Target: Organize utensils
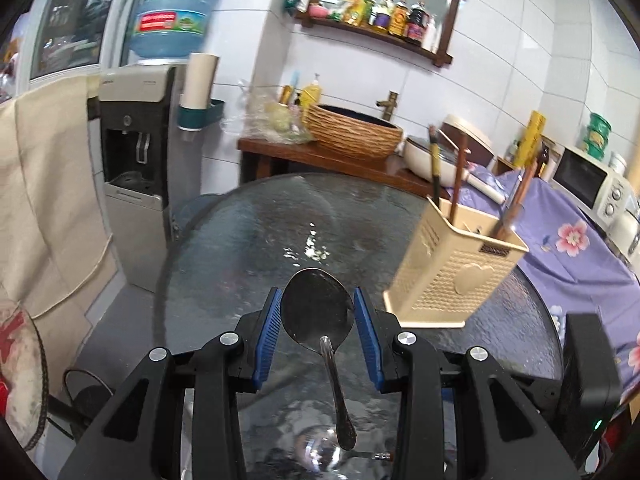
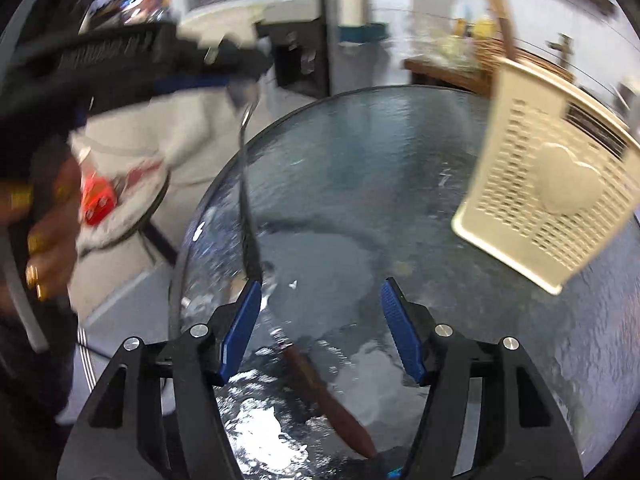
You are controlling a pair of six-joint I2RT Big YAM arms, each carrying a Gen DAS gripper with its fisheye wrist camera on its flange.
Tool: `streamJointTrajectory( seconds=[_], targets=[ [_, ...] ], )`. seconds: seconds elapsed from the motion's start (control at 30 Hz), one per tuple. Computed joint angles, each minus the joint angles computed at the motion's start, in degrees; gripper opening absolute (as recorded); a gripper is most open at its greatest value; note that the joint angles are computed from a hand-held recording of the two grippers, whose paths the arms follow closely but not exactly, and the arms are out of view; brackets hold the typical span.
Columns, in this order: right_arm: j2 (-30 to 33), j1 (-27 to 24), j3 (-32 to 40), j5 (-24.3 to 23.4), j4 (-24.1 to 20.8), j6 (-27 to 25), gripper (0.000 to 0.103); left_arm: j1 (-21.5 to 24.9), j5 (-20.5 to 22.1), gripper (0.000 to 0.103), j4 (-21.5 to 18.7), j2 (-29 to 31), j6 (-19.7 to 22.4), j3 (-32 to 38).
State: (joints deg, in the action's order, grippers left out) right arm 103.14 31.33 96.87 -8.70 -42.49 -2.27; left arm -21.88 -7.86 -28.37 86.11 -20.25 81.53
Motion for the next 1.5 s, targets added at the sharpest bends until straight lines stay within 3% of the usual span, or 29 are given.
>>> streamJointTrajectory(
  seconds=[0.13, 0.33, 0.63, 0.8, 0.83, 0.93, 1.2, 1.5],
  targets=[
    [1.9, 1.4, 2.9, -1.4, -2.5, -3.0, 0.063, 1.2, -1.2, 0.036, 0.3, -1.5, 0.3, -1.1],
    [8.0, 3.5, 10.5, -0.5, -11.8, -8.1, 0.063, 3.1, -1.0, 0.036, 0.1, -2.8, -0.7, -2.9],
    [11.4, 5.7, 14.9, 2.7, -15.6, -13.2, 0.063, 5.0, -0.8, 0.036, 0.3, -3.6, -1.1, -3.9],
    [13.5, 5.1, 18.2, 0.9, -17.4, -12.8, 0.063, 5.2, -1.1, 0.036, 0.3, -3.9, -1.6, -4.1],
    [13.8, 5.0, 18.6, 0.4, -17.6, -12.5, 0.057, 5.3, -1.2, 0.036, 0.2, -4.0, -1.5, -4.1],
    [13.9, 4.9, 19.0, -0.7, -17.9, -12.2, 0.047, 5.4, -1.4, 0.036, 0.1, -4.0, -1.6, -4.1],
    [12.3, 5.1, 16.6, 1.4, -15.8, -12.3, 0.047, 4.8, -1.5, 0.036, 0.1, -3.9, -1.5, -3.8],
    [5.6, 2.3, 9.1, 0.3, -7.6, -6.7, 0.047, 4.2, -1.6, 0.036, 0.2, -3.7, -1.3, -3.1]
  ],
)
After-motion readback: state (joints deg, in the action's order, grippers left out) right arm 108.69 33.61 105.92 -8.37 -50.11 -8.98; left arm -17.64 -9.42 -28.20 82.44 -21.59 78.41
